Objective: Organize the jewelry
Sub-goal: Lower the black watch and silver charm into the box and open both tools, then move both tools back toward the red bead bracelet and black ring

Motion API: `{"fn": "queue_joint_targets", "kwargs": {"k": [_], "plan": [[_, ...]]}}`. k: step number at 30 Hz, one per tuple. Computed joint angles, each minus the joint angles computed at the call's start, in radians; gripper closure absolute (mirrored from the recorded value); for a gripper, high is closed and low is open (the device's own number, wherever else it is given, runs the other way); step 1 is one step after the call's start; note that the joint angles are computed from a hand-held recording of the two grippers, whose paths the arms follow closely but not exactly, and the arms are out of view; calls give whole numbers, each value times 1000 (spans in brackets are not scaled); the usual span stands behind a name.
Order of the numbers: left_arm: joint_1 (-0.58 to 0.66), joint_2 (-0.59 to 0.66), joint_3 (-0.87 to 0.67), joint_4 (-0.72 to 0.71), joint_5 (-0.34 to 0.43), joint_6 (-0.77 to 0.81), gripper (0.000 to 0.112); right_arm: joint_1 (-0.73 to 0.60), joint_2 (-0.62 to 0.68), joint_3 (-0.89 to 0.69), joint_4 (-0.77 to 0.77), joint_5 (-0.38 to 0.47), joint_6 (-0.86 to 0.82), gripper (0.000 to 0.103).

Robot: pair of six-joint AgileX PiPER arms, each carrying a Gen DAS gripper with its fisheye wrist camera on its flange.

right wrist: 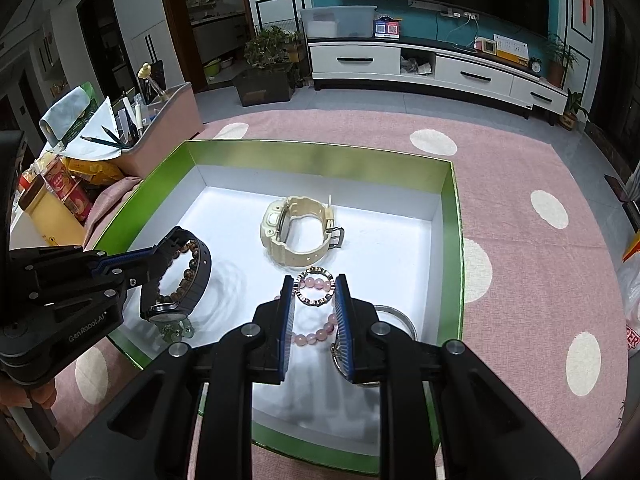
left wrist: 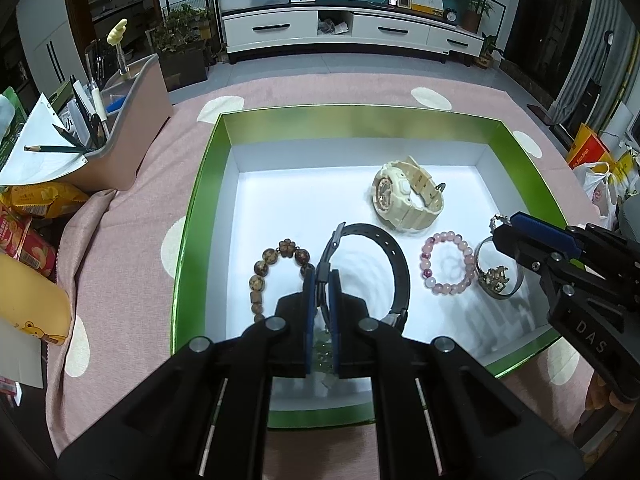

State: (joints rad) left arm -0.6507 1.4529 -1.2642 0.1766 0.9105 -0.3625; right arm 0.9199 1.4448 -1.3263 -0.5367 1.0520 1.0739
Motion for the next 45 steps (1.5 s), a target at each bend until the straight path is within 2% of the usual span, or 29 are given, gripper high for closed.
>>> {"fn": "queue_joint_targets", "kwargs": {"k": [30, 33, 34, 36, 38, 41, 45], "plan": [[-11, 27, -30, 10, 29, 3, 102, -29, -4, 14, 37, -9, -11, 83], [-19, 18, -32, 20, 31, -7, 96, -27, -10, 10, 36, -5, -3, 82], [-21, 13, -33, 23, 32, -10, 90, -26, -12, 8, 34, -1, -2, 81], [-23, 3, -35, 25, 33, -17, 79, -21, -25, 11, 27, 4, 12, 67], [-29, -14, -33, 35, 36, -28, 70, -11, -43, 18, 12, 9, 37, 62], [-36, -37, -35, 49, 46, -44, 63, 18, -83, 34, -28, 25, 85, 61], [-54, -96, -26, 77, 60, -81, 60, 83, -150, 56, -104, 62, 168, 53]]}}
